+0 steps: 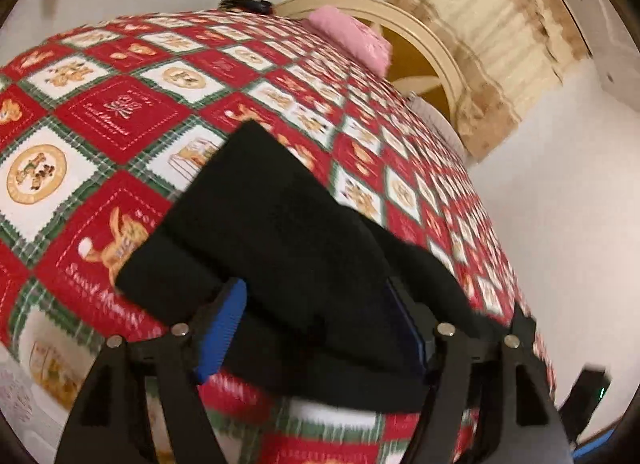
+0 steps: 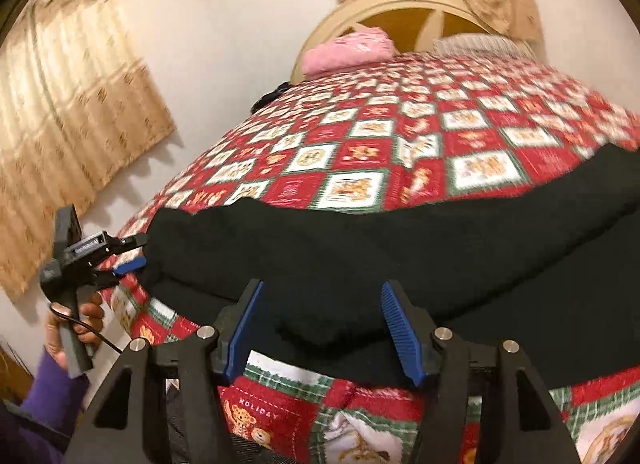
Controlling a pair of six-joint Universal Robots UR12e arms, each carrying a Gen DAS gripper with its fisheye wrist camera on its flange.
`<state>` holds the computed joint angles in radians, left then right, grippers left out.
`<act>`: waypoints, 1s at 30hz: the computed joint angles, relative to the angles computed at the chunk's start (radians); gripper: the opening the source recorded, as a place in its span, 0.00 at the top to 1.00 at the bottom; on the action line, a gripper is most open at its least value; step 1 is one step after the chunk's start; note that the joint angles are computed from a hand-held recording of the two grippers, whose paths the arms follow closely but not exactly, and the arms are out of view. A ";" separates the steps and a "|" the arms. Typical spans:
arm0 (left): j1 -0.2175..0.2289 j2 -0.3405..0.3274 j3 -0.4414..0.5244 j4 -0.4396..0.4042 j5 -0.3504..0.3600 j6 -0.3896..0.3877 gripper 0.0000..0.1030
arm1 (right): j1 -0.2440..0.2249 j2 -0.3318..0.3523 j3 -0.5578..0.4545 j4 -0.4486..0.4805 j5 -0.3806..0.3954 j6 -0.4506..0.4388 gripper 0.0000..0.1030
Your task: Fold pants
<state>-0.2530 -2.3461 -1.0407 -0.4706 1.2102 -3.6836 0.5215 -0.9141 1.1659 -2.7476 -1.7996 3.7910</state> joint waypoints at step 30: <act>-0.005 0.069 -0.091 0.126 0.097 -0.017 0.94 | -0.022 -0.001 0.015 -0.019 0.015 0.115 0.94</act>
<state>-0.2585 -2.2769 -1.1322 -0.3449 1.3071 -3.7003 0.4991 -0.9154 1.1813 -2.7671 -1.7842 3.9057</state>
